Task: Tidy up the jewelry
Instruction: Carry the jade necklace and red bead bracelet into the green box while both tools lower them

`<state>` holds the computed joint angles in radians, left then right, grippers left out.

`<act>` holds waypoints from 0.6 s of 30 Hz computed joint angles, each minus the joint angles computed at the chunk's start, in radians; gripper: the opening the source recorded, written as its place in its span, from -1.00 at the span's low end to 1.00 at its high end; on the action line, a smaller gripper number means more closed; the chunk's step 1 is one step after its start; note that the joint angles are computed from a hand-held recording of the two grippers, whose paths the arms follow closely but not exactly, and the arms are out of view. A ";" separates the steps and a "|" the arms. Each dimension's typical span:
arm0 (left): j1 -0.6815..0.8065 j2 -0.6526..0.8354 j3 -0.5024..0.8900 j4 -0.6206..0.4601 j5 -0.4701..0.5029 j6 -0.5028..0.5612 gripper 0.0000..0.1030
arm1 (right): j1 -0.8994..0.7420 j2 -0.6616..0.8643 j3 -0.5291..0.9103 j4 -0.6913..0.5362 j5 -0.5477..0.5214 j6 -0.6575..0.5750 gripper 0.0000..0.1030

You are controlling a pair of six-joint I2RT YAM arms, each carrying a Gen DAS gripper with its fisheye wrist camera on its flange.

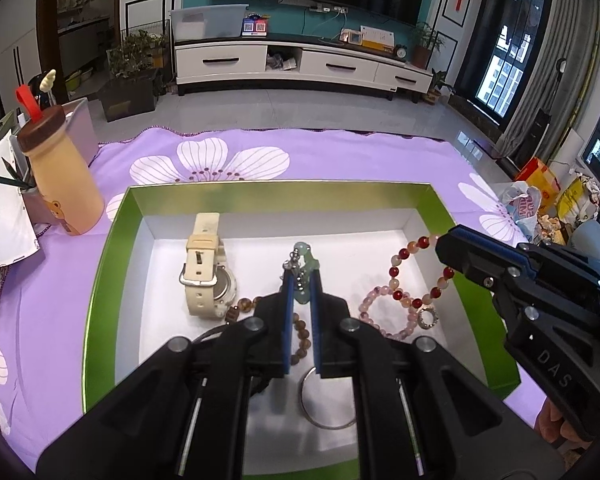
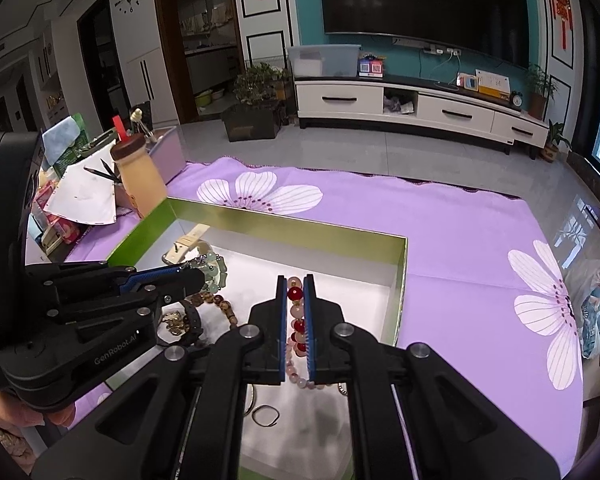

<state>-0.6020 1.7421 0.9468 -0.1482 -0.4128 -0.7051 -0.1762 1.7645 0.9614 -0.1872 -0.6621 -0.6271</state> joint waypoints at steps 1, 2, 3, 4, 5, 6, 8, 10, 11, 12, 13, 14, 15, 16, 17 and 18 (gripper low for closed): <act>0.003 0.008 0.005 0.001 0.002 0.003 -0.86 | 0.002 0.007 0.005 -0.001 0.004 0.000 -0.86; 0.003 0.016 0.011 0.000 0.003 0.002 -0.86 | 0.005 0.014 0.011 -0.001 0.009 0.001 -0.86; 0.006 0.022 0.014 -0.001 0.005 0.002 -0.86 | 0.009 0.022 0.017 -0.001 0.014 0.003 -0.86; 0.009 0.028 0.018 -0.001 0.007 0.005 -0.86 | 0.012 0.031 0.025 -0.003 0.018 0.005 -0.86; 0.012 0.033 0.022 -0.002 0.008 0.005 -0.86 | 0.013 0.036 0.031 -0.004 0.020 0.007 -0.86; 0.012 0.039 0.026 -0.002 0.008 0.004 -0.86 | 0.015 0.042 0.035 -0.003 0.023 0.008 -0.86; 0.015 0.048 0.030 0.000 0.013 0.007 -0.86 | 0.019 0.052 0.043 -0.003 0.027 0.009 -0.86; 0.020 0.058 0.036 0.001 0.017 0.011 -0.86 | 0.022 0.063 0.052 -0.004 0.034 0.007 -0.86; 0.020 0.061 0.039 -0.001 0.018 0.010 -0.86 | 0.024 0.068 0.055 -0.004 0.037 0.007 -0.86; 0.020 0.066 0.042 -0.001 0.019 0.009 -0.86 | 0.026 0.074 0.061 -0.007 0.040 0.006 -0.86; 0.020 0.069 0.044 -0.001 0.019 0.009 -0.86 | 0.029 0.079 0.063 -0.006 0.043 0.006 -0.86; 0.021 0.074 0.047 -0.002 0.020 0.011 -0.86 | 0.030 0.082 0.065 -0.005 0.046 0.006 -0.86; 0.022 0.077 0.051 -0.005 0.022 0.012 -0.86 | 0.032 0.086 0.068 -0.006 0.048 0.006 -0.86; 0.025 0.078 0.055 -0.009 0.023 0.014 -0.86 | 0.033 0.090 0.072 -0.008 0.051 0.005 -0.86; 0.025 0.083 0.058 -0.012 0.023 0.014 -0.86 | 0.035 0.094 0.075 -0.009 0.056 0.006 -0.86; 0.026 0.088 0.062 -0.015 0.024 0.013 -0.86 | 0.037 0.098 0.079 -0.010 0.058 0.007 -0.86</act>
<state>-0.5763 1.8304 1.0089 -0.1637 -0.3885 -0.6921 -0.1388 1.8626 1.0403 -0.1977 -0.6039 -0.6200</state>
